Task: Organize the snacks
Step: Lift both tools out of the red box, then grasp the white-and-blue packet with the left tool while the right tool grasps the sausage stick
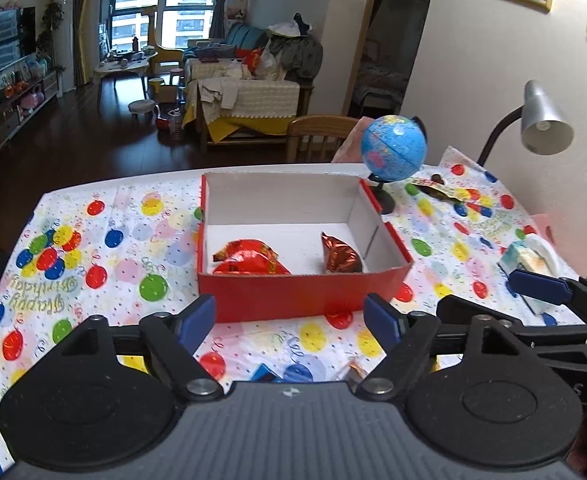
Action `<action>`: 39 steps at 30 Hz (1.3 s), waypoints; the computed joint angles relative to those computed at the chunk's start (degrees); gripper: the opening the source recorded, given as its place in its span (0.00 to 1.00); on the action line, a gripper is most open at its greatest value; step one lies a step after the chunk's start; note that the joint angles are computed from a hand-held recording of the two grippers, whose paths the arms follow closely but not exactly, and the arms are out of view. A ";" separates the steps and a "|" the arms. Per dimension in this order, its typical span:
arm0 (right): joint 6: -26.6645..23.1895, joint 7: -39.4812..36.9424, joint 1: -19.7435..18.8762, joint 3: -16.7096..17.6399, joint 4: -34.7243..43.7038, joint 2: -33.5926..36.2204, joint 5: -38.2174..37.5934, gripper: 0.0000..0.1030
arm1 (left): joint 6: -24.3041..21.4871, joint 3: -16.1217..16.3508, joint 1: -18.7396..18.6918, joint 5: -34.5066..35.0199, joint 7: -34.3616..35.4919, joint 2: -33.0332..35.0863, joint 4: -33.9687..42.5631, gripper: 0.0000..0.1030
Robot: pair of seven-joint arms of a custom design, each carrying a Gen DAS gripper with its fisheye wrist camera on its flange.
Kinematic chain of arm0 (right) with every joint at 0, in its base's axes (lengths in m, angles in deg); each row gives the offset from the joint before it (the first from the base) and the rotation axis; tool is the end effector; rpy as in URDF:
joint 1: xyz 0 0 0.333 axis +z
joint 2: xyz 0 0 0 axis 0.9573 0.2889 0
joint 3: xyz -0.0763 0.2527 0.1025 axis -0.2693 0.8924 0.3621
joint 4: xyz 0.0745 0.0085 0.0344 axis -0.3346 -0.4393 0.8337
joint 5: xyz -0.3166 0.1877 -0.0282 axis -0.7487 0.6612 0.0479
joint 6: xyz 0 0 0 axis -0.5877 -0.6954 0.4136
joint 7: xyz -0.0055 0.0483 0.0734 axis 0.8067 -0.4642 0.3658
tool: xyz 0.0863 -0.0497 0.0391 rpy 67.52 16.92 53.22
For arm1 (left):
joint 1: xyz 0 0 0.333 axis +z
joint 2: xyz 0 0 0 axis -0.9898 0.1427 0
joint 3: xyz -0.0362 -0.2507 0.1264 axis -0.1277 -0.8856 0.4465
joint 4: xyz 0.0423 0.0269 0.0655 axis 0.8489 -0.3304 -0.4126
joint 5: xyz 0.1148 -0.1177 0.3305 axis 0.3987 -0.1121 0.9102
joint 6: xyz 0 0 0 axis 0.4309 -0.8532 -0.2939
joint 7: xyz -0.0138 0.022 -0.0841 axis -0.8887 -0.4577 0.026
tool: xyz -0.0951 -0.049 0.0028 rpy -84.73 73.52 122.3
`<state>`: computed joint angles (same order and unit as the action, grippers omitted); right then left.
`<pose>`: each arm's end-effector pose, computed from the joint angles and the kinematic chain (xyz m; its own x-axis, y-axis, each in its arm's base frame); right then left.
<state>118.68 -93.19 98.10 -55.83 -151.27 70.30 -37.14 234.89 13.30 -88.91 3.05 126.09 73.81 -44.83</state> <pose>0.4781 0.3168 0.4670 -0.1721 -0.9819 -0.0791 -0.5344 0.1605 -0.8298 0.5915 -0.1897 0.4752 -0.4995 -0.8524 0.1548 -0.6360 0.2395 -0.7336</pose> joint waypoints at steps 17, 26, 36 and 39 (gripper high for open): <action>-7.66 14.42 1.97 4.57 -14.74 -7.89 1.69 1.00 | -6.28 0.85 -1.26 -3.13 3.94 -1.79 -6.59 0.83; -8.58 18.44 2.82 5.61 -19.46 -7.78 6.60 0.96 | -5.02 2.01 -3.66 12.53 -5.44 3.94 -5.15 0.83; -3.31 19.27 2.03 3.41 -21.38 -4.53 14.55 0.71 | -11.64 2.17 -5.00 22.67 -10.71 14.01 7.19 0.83; -2.31 19.17 2.00 3.22 -21.94 -3.99 16.09 0.64 | -13.55 2.42 -5.94 25.24 -11.17 16.69 10.97 0.83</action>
<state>116.38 -74.02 100.10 -52.61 -173.22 66.31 -21.05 221.34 15.72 -94.85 28.29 114.92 90.50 -33.85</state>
